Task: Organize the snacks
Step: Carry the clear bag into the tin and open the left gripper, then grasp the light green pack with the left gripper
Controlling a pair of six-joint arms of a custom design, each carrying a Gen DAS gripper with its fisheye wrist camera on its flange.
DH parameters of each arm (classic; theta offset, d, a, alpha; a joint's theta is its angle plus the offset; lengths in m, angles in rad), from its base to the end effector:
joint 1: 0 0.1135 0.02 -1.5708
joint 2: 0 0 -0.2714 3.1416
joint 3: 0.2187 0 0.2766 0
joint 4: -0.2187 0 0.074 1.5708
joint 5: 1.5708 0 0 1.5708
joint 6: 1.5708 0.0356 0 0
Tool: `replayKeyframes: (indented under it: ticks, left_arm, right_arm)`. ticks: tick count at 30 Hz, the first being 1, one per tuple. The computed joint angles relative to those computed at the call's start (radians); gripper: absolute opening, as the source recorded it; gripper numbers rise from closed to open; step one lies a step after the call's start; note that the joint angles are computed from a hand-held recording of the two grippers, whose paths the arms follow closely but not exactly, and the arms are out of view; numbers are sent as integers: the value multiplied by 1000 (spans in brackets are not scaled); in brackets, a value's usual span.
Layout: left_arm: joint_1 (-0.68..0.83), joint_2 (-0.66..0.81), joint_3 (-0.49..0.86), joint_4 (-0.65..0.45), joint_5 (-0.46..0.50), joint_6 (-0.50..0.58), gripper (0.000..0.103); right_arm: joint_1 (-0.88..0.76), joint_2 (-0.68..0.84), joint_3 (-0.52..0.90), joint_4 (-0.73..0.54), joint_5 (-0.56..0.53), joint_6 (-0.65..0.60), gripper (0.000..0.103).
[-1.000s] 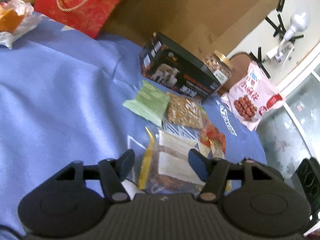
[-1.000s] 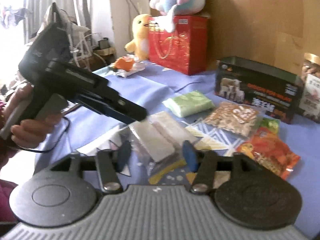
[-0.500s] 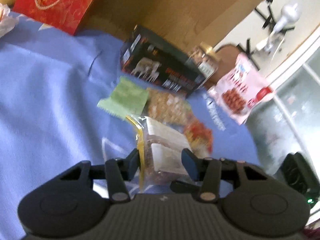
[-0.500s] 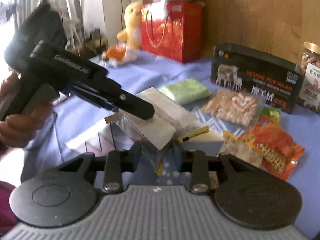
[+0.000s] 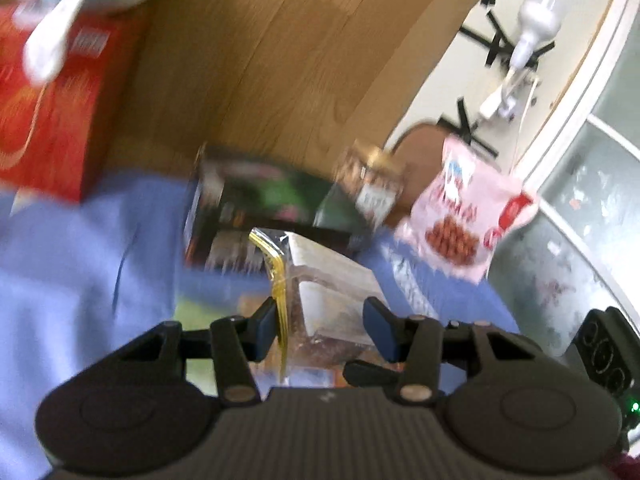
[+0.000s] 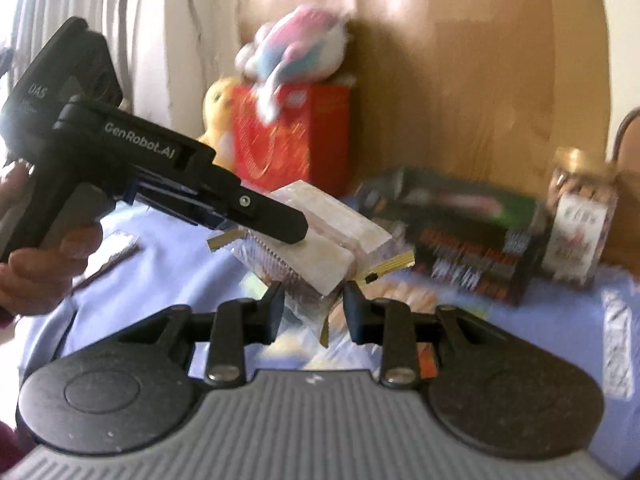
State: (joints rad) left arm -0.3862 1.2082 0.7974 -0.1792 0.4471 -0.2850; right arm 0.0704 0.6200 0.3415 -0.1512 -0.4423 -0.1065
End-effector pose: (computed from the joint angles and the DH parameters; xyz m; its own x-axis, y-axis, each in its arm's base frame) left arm 0.2567 -0.1210 0.2554 -0.6837 0.0043 -0.7298 0.5004 0.7306 -0.4645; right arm 0.1702 0.0273 0.2104 -0.3652 -0.1220 -0.9229 -0.4933 0.8661 0.0807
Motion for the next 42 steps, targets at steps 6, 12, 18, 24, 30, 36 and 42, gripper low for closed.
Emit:
replayKeyframes:
  ticks: [6, 12, 18, 24, 30, 36, 42]
  left_arm:
    - [-42, 290, 259, 87, -60, -28, 46]
    - [-90, 573, 505, 82, -98, -34, 46]
    - [-121, 704, 615, 42, -123, -49, 55]
    - [-108, 578, 477, 105, -96, -60, 57]
    - [-15, 299, 163, 151, 22, -54, 57]
    - [124, 124, -81, 151, 35, -132, 57]
    - [232, 130, -153, 159, 37, -226, 57]
  right_arm:
    - [-97, 348, 115, 292, 6, -16, 35]
    - [-190, 626, 226, 423, 20, 9, 35]
    - [-198, 716, 206, 552, 107, 56, 41]
    - [-238, 629, 169, 537, 56, 66, 45]
    - [-380, 499, 147, 337, -248, 135, 45]
    - [-358, 425, 114, 97, -373, 115, 45]
    - [-96, 444, 137, 95, -242, 207, 45]
